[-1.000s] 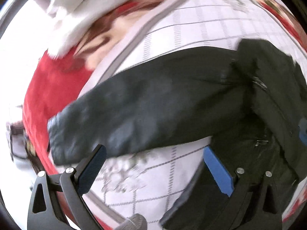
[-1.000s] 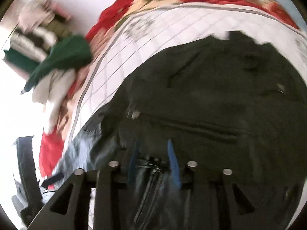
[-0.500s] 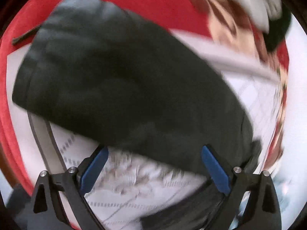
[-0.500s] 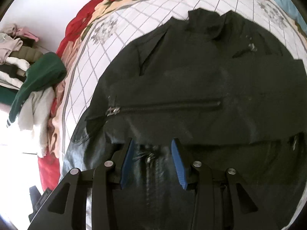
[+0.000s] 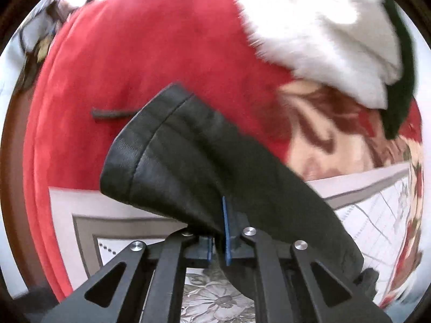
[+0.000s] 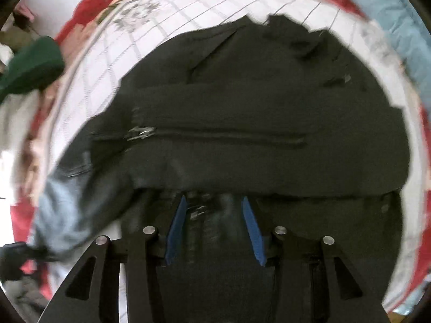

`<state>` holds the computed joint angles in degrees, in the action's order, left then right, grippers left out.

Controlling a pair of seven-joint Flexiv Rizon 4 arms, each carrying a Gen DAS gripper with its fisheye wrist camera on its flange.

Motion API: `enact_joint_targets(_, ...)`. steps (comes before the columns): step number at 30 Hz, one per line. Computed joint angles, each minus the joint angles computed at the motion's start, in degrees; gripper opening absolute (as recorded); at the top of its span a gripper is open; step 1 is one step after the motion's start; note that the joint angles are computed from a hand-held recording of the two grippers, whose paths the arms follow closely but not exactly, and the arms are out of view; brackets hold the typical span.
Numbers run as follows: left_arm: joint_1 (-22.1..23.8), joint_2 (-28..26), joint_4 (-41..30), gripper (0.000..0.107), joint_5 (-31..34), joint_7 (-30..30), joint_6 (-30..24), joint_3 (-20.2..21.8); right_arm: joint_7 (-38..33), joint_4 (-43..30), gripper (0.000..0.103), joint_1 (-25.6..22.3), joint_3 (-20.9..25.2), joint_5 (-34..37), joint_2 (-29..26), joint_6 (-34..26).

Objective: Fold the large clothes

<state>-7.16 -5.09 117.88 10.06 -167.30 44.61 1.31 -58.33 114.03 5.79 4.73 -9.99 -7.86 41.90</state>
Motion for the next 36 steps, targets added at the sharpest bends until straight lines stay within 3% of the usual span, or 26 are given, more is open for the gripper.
enact_joint_targets(3, -1.5, -0.3, -7.6, 0.001, 8.0, 3.2, -5.9, -1.5, 2.7, 1.8, 0.057, 0.4, -0.9, -7.8, 0.2, 2.2)
enact_joint_targets(5, -2.7, -1.1, -12.6, 0.001, 12.0, 6.4, -8.6, -2.4, 2.4, 1.7, 0.060, 0.2, -1.2, -8.9, -0.1, 2.2)
enact_joint_targets(10, -6.3, -5.1, -23.9, 0.001, 19.6, 16.7, -9.7, -4.0, -1.6, -0.5, 0.061, -1.3, -1.1, -3.7, -1.2, 0.3)
enact_joint_targets(14, -10.1, -9.3, -32.3, 0.000, 20.8, 24.4, -8.7, -4.8, -2.0, -1.3, 0.061, -2.4, -1.7, -1.4, -1.5, 0.8)
enact_joint_targets(23, -19.8, -27.4, -54.6, 0.000, 13.2, 41.6, -5.4, -10.8, 0.7, 1.1, 0.061, -9.8, -5.4, 1.2, 5.9, -3.3)
enact_joint_targets(27, -25.3, -37.4, -67.5, 0.001, 8.9, 49.9, -10.5, -13.0, 1.6, 4.2, 0.061, -14.3, -7.4, -2.1, 8.5, -3.0)
enact_joint_targets(29, -28.1, -43.0, -74.8, 0.001, 6.1, 53.7, -16.1, -13.6, 1.0, 5.4, 0.061, -16.5, -8.5, -2.6, 8.8, -3.1)
enact_joint_targets(34, -32.4, -50.4, -83.9, 0.007, 0.8, 55.6, -26.6, -11.6, -0.7, 7.8, 0.061, -20.6, -10.0, -2.0, 9.1, -4.0)
enact_joint_targets(36, -33.4, -50.8, -84.0, 0.008, -0.9, 54.8, -26.6, -10.1, -1.9, 8.4, 0.061, -21.6, -10.4, -0.7, 9.3, -4.6)
